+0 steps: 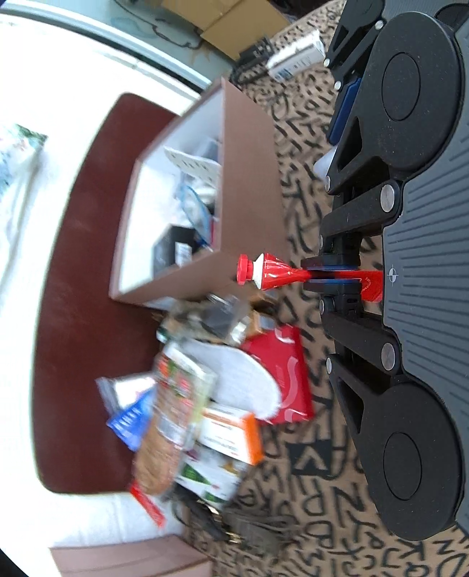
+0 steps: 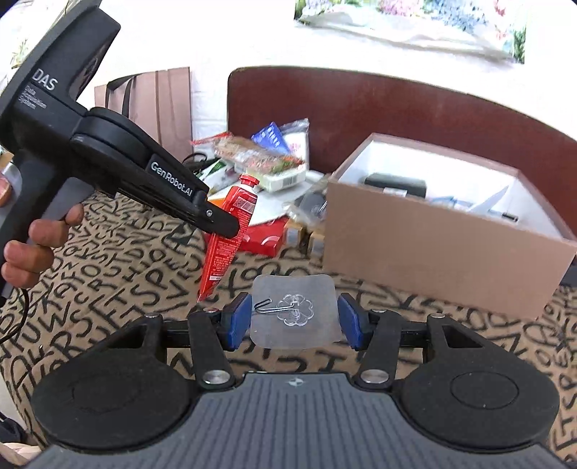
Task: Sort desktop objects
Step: 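Lift and carry the red tube and hook packet over the cardboard box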
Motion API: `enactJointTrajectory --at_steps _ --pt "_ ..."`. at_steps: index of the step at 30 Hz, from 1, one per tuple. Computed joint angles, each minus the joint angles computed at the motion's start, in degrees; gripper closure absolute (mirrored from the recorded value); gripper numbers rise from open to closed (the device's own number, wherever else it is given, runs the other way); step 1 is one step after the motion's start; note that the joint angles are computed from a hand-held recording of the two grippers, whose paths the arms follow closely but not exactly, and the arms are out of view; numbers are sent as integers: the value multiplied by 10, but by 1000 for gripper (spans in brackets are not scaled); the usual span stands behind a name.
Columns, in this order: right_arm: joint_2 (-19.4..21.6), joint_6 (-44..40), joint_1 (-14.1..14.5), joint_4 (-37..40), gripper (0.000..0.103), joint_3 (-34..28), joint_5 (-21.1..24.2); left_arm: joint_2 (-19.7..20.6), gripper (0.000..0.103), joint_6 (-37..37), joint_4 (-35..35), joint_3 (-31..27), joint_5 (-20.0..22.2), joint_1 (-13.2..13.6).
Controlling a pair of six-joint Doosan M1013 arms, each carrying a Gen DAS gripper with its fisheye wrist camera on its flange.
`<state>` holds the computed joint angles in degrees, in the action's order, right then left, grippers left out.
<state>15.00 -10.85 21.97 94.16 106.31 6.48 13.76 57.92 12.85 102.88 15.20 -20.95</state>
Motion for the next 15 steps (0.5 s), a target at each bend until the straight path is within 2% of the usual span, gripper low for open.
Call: enactJointTrajectory --at_steps 3,7,10,12,15 --pt "-2 -93 -6 94 45 -9 -1 0 103 13 -1 -16 -9 -3" --pt "-3 -344 -12 324 45 -24 -5 5 103 64 -36 -46 -21 -7" --pt "1 -522 -16 488 45 -38 -5 18 103 71 -34 -74 -18 -10" --pt "7 -564 -20 525 45 -51 -7 31 103 84 -47 -98 -10 -11" --pt "18 -700 -25 653 45 -71 -14 53 103 63 -24 -133 2 -11"
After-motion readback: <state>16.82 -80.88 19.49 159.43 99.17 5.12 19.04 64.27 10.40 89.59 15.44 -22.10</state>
